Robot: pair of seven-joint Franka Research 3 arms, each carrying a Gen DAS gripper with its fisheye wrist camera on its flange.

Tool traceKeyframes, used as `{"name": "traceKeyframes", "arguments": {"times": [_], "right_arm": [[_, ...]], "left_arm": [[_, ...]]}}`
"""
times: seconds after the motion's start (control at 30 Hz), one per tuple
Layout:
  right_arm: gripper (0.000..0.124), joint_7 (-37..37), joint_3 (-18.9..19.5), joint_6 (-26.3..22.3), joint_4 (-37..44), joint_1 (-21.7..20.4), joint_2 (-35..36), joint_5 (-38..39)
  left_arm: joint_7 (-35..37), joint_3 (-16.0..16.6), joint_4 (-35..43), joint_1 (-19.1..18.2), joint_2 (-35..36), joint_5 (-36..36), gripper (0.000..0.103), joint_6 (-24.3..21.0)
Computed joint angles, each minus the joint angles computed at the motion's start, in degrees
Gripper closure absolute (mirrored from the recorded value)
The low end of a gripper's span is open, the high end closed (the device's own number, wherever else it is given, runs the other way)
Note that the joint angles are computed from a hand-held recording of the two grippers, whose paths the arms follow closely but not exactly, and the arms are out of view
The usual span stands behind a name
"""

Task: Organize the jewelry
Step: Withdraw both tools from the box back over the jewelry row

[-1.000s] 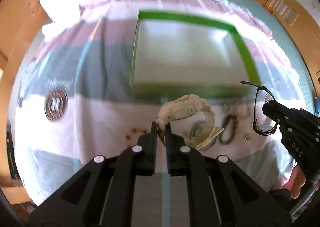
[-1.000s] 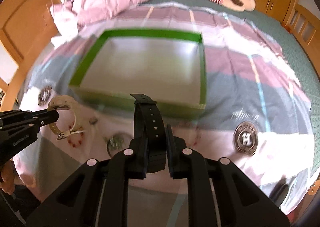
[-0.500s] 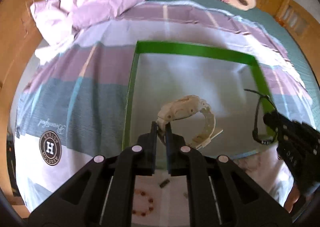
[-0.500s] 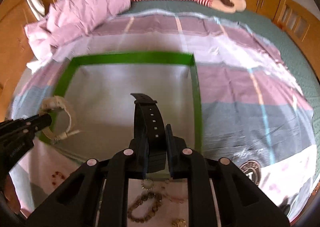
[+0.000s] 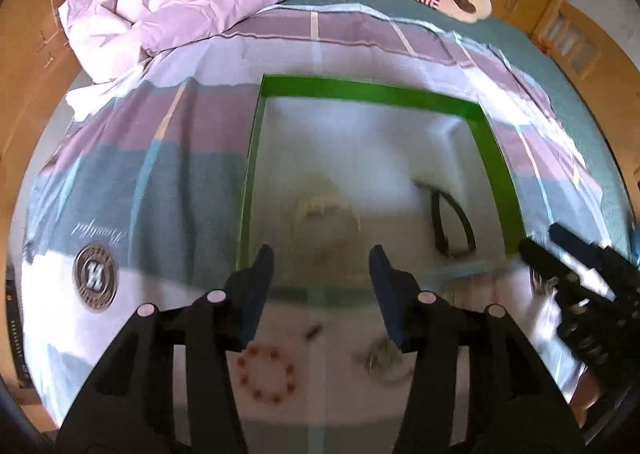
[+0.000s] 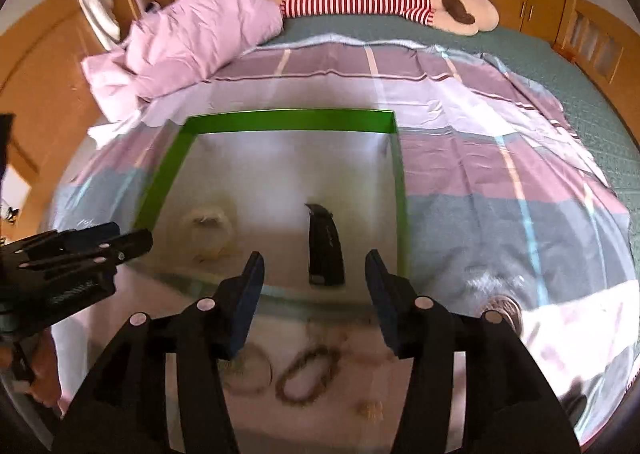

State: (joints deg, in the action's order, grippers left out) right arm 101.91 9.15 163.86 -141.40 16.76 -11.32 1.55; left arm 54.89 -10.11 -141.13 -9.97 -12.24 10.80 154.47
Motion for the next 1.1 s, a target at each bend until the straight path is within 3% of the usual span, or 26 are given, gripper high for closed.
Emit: {"name": "traceKeyframes", "arguments": {"times": [0.07,0.13,0.23,0.37,0.47,0.6,0.83,1.1], "right_arm": [[0.075,-0.8,-0.4,0.5,-2.7,0.1,-3.0,0.6],[0.098,0.3,0.0,0.2,-4.8,-1.4,-4.7,0.0],[0.1,-1.0,-1.6,-5.2,-4.9,-1.5,-3.2,2.1],[0.1,-2.4,-2.1,-10.1,-4.6,-1.3,-1.0,2.9],[0.1,-2.1,-2.1,-11.2,-4.9,-1.4,-0.5,2.2],[0.1,-6.4,-2.8,-12.5,-4.0,1.0,0.8,7.2],[0.1,-3.7,-0.4,-13.2,-2.3,2.3,3.2,1.5],[0.082,-2.6,-1.9,-12.2,-2.3,2.5,2.9,1.7]], "left_arm": [[0.9,-0.2,-2.5,-0.9,-3.1,-0.5,0.053,-1.2],[0.6,-0.5,-5.1,-1.3,-5.7,-0.3,0.053,-2.4],[0.2,-0.3,-7.8,-2.0,-7.6,-1.1,0.048,-4.6],[-1.2,-1.0,-9.0,-1.3,-7.2,0.7,0.047,-8.1],[-1.5,-0.5,-9.7,-1.2,-7.4,1.0,0.046,-9.0],[-2.0,-0.5,-10.1,-1.0,-7.3,1.5,0.043,-9.5],[-1.6,-0.8,-9.2,-1.4,-5.5,2.1,0.038,-10.4],[-1.8,-0.6,-10.0,-1.6,-6.5,1.9,0.034,-8.4]]}}
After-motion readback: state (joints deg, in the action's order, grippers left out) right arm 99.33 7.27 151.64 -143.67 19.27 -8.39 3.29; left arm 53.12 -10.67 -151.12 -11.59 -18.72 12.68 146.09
